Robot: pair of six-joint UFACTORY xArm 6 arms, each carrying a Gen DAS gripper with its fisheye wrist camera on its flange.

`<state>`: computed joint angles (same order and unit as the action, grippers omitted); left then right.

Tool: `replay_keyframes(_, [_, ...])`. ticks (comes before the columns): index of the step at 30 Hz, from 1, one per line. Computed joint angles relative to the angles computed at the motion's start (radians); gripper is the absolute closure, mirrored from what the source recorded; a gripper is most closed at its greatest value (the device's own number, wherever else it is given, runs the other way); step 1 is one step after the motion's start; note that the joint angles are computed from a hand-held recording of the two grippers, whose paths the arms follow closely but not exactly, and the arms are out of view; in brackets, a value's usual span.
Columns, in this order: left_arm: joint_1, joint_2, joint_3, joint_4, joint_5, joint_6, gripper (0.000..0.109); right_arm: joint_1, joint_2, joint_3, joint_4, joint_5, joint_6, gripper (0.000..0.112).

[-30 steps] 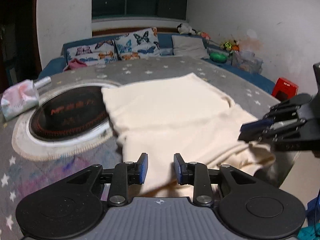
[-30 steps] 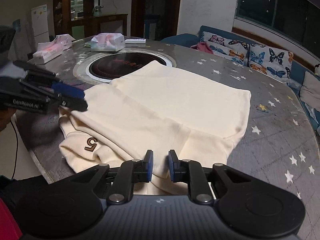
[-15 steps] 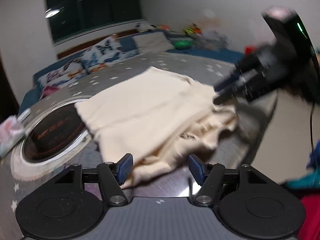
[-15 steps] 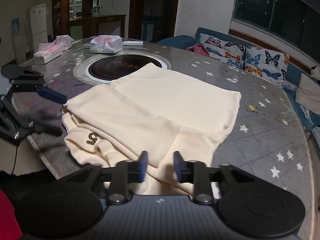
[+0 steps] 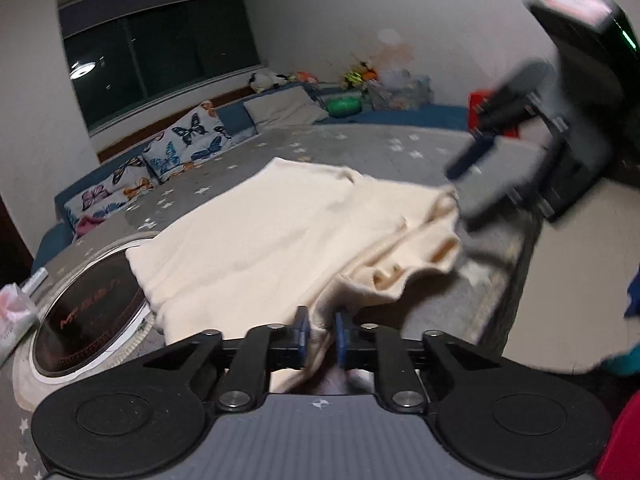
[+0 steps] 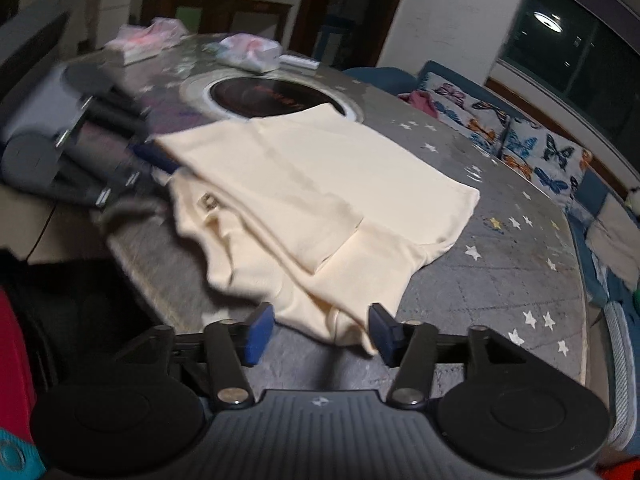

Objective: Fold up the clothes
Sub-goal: 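Grasp the sweatshirt hem with the right gripper while the left gripper grasps the hem, then lift the hem with both grippers and fold it toward the collar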

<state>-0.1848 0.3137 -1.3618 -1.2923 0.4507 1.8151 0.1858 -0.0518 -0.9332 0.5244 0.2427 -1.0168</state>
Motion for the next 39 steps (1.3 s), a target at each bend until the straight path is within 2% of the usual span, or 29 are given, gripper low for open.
replay_keyframes(3, [0.011, 0.032, -0.057, 0.041, 0.024, -0.114, 0.098, 0.016, -0.002, 0.011, 0.055, -0.012, -0.103, 0.054])
replay_keyframes(9, [0.02, 0.096, -0.156, 0.124, 0.059, -0.284, 0.098, 0.08, 0.084, -0.038, 0.266, -0.124, -0.355, 0.053])
replay_keyframes(12, [0.021, 0.113, -0.177, 0.138, 0.064, -0.31, 0.098, 0.097, 0.134, -0.096, 0.408, -0.124, -0.493, 0.062])
replay_keyframes(14, [0.025, 0.111, -0.175, 0.138, 0.071, -0.309, 0.098, 0.098, 0.159, -0.126, 0.431, -0.116, -0.511, 0.067])
replay_keyframes(15, [0.026, 0.108, -0.172, 0.137, 0.074, -0.306, 0.098, 0.097, 0.167, -0.14, 0.447, -0.106, -0.524, 0.077])
replay_keyframes(17, [0.03, 0.089, -0.147, 0.126, 0.078, -0.277, 0.094, 0.091, 0.174, -0.157, 0.447, -0.084, -0.519, 0.081])
replay_keyframes(18, [0.034, 0.077, -0.131, 0.115, 0.082, -0.257, 0.093, 0.083, 0.174, -0.162, 0.419, -0.064, -0.487, 0.09])
replay_keyframes(20, [0.04, 0.049, -0.091, 0.089, 0.084, -0.199, 0.087, 0.066, 0.173, -0.173, 0.37, -0.018, -0.423, 0.096])
replay_keyframes(22, [0.033, 0.024, -0.046, 0.077, 0.042, -0.143, 0.061, 0.059, 0.172, -0.183, 0.347, 0.003, -0.38, 0.099])
replay_keyframes(26, [0.029, 0.005, -0.001, 0.063, 0.008, -0.047, 0.061, 0.051, 0.172, -0.201, 0.322, 0.029, -0.311, 0.102])
replay_keyframes(30, [0.025, 0.015, 0.001, 0.07, -0.018, -0.001, 0.064, 0.048, 0.171, -0.21, 0.313, 0.036, -0.265, 0.103])
replay_keyframes(35, [0.044, 0.022, -0.015, 0.091, 0.006, -0.034, 0.092, 0.055, 0.147, -0.191, 0.35, 0.025, -0.268, 0.104])
replay_keyframes(39, [0.069, -0.011, 0.002, 0.091, 0.063, -0.058, 0.098, 0.062, 0.113, -0.17, 0.399, 0.027, -0.3, 0.105])
